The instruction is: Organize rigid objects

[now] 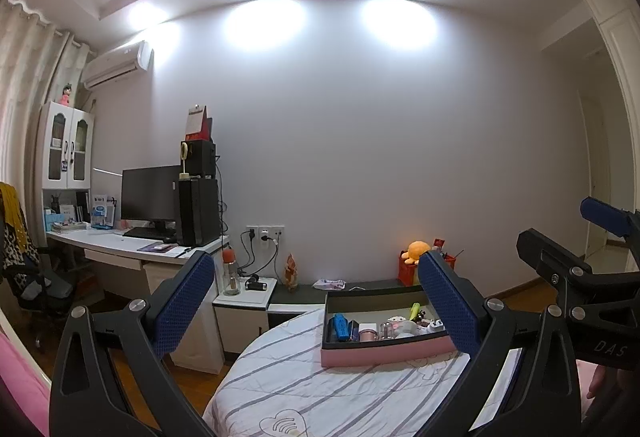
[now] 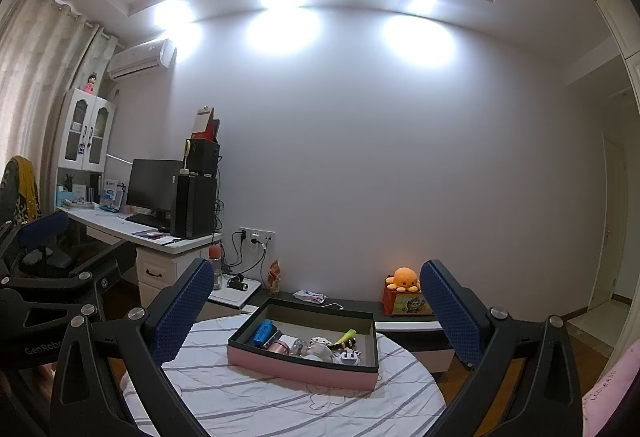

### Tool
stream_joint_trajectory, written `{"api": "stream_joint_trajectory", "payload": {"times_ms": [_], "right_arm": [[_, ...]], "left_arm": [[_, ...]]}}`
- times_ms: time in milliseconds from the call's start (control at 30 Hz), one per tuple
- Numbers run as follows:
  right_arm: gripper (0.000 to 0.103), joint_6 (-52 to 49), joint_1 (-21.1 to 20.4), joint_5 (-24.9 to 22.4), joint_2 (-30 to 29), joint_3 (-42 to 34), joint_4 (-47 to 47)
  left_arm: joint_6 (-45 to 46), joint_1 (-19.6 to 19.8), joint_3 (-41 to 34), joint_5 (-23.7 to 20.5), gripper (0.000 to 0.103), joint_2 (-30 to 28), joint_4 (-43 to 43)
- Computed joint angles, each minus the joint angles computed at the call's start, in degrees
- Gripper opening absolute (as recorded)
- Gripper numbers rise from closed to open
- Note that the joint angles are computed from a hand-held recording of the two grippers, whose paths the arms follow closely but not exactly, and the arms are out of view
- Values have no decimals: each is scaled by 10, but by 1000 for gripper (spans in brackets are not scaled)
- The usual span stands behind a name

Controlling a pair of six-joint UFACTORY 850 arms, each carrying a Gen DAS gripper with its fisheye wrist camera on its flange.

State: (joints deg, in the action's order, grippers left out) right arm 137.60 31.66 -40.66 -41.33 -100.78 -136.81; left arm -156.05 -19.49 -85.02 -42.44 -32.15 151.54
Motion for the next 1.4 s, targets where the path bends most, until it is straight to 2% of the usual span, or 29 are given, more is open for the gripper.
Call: {"api": "stream_joint_trajectory", "payload": {"times_ms": [333,467,633,967,1400], "right_arm": [[103,3,0,-2,3,5,-2],[103,-2,1,-4,3,5,2],[103,-18,1,7,0,-4,14],[103,-37,2,12,-3,-10,32],[103,-58,3,22,-7,-20,49]], "left_arm": [[-13,2,-6,16,103,-2,12],[-10,2,-12,31,103,-3,3],[4,0,-15,26,103,-6,-10],[12,0,-22,44,103,-9,-22],[30,0,-23,36,103,-12,-34]]}}
